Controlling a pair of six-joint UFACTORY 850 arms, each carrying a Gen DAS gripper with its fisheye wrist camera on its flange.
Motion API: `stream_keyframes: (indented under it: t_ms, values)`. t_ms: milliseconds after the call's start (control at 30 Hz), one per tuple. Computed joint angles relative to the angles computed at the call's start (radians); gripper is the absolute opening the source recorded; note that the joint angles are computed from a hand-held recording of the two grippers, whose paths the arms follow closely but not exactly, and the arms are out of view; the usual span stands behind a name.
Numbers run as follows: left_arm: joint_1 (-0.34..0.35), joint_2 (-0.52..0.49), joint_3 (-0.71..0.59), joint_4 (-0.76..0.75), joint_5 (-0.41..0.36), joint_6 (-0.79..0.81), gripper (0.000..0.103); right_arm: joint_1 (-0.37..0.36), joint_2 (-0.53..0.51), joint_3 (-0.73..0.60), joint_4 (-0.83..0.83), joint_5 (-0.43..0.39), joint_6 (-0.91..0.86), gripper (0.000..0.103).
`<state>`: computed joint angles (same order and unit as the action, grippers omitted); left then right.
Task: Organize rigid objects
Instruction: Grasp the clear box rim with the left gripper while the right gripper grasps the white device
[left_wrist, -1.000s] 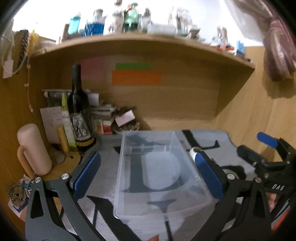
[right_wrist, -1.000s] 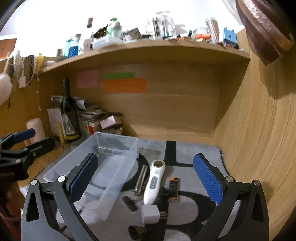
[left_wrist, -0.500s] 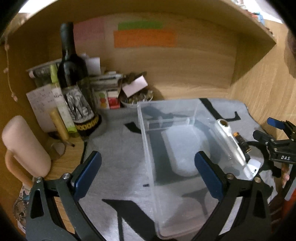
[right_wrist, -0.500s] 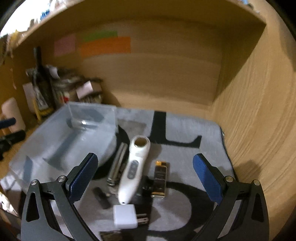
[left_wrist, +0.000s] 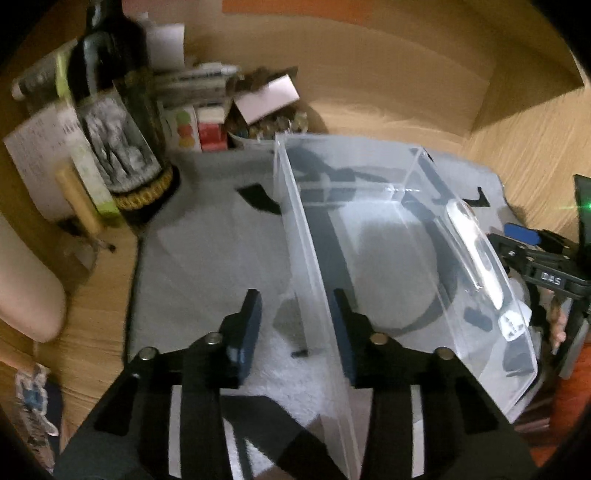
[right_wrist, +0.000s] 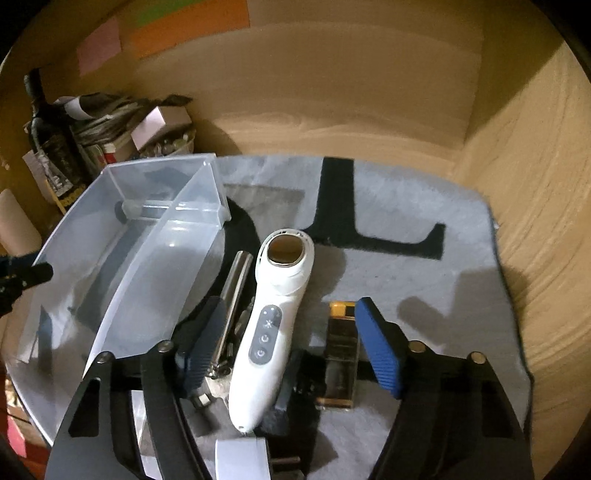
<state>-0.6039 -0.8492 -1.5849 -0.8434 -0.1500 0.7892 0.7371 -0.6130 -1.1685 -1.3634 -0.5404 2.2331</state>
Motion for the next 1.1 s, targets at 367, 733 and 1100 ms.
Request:
stream_keyframes:
  t_ms: [367, 733, 1100]
  values:
    - [-0.002, 0.007, 0.01, -0.21, -0.021, 0.21, 0.013, -0.078, -0.069, -0.091, 0.266, 0.114, -0.3, 0.046]
    - [-0.011, 0.015, 0.026, -0.299, 0.021, 0.32, 0.012, -0.102, -0.135, -0.171, 0.376, 0.11, -0.466, 0.037]
    - [-0.022, 0.018, 0.028, -0.114, 0.054, 0.132, 0.011, -0.045, -0.025, -0.046, 0.023, 0.038, -0.1, 0.036]
